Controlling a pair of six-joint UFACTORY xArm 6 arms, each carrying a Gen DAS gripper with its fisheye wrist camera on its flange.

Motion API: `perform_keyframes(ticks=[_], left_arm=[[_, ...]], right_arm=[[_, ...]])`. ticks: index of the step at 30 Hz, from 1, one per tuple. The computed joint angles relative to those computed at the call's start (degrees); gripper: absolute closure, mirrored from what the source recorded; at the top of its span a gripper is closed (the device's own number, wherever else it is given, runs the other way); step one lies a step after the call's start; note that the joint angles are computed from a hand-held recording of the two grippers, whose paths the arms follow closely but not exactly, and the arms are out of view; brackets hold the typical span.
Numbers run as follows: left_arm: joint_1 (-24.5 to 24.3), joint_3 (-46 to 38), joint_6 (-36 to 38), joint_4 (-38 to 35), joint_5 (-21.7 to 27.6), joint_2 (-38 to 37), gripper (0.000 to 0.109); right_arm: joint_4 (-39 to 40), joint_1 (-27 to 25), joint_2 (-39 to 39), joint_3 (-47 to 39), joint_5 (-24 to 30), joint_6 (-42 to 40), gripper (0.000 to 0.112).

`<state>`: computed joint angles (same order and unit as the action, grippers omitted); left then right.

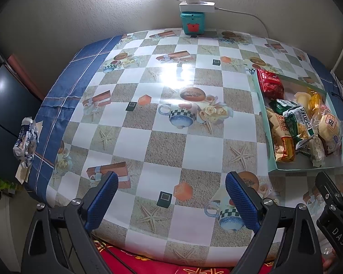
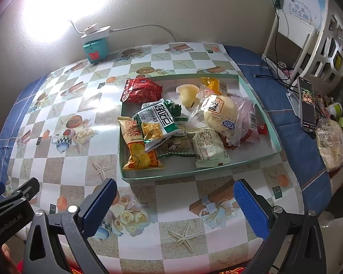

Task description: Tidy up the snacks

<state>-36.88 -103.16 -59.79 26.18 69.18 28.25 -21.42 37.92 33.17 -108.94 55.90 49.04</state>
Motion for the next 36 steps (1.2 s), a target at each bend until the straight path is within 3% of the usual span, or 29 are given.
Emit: perform_keyframes(ticks=[36], left_arm=[[0.2, 0.9, 0.0, -0.1, -0.6, -0.3, 0.013]], right_arm=[[-0.1, 0.0, 0.1, -0.1, 0.2, 0.2, 0.009]])
